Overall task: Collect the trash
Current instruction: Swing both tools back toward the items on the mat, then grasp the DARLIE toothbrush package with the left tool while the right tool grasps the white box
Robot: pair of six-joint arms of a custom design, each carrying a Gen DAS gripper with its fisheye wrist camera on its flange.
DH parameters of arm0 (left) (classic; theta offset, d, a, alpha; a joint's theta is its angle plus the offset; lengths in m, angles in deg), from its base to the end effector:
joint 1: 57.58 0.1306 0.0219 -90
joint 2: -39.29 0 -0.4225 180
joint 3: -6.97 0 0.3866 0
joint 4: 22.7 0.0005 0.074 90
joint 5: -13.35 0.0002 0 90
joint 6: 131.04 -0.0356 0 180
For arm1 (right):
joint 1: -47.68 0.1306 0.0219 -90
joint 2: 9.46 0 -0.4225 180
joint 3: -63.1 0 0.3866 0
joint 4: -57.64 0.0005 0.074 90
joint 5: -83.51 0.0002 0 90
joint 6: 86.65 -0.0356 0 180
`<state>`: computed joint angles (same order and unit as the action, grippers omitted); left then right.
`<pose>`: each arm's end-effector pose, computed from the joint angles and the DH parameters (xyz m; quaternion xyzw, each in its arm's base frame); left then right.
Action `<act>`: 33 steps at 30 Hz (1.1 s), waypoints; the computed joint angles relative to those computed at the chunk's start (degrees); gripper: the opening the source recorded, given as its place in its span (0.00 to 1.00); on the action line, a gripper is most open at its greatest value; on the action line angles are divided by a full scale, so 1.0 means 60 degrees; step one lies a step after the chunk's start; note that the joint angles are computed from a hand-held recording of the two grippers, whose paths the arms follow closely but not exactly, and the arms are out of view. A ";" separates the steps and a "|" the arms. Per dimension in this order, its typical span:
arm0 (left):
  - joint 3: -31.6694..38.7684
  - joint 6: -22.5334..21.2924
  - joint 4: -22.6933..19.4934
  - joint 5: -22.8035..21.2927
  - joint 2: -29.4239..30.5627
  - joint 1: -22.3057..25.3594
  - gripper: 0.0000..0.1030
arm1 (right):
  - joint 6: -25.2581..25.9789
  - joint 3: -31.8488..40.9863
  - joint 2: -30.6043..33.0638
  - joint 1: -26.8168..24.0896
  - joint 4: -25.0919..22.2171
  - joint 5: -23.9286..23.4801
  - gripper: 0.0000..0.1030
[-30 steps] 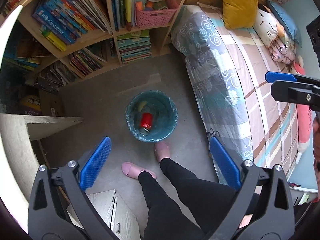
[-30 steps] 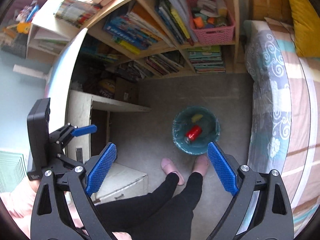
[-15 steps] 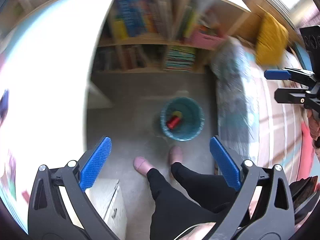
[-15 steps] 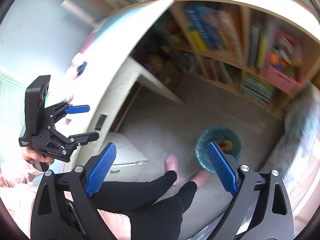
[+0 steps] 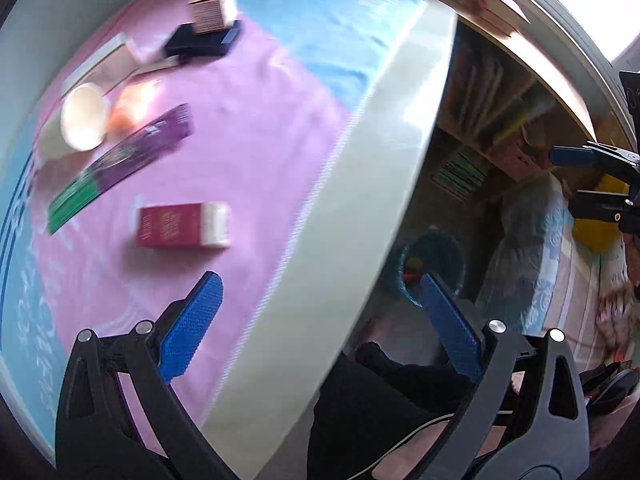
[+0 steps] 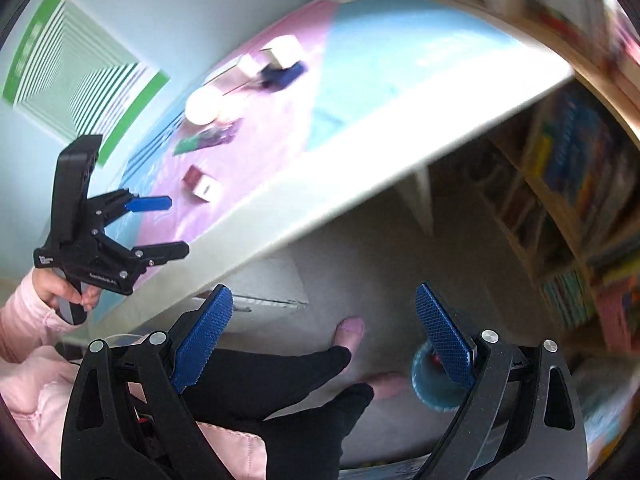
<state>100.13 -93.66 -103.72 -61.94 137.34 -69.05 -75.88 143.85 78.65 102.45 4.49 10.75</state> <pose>0.4624 -0.1036 0.4078 0.5298 0.8377 -0.1073 0.0781 0.2654 0.3566 0.4092 0.2398 0.9264 0.1750 0.2317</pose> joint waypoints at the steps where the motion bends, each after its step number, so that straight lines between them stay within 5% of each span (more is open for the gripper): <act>1: 0.0186 0.0069 -0.0020 0.0062 0.0137 0.0163 0.93 | 0.0440 0.0196 0.0165 -0.0178 -0.0003 -0.0185 0.89; 12: 0.2209 0.0052 0.0085 0.0068 0.1734 0.1360 0.93 | 0.3435 0.2658 0.2003 -0.1482 -0.0600 -0.1271 0.89; 33: 0.5731 -0.1491 -0.0055 -0.0973 0.4657 0.1216 0.94 | 0.6031 0.6311 0.4534 -0.3439 -0.2685 -0.1440 0.89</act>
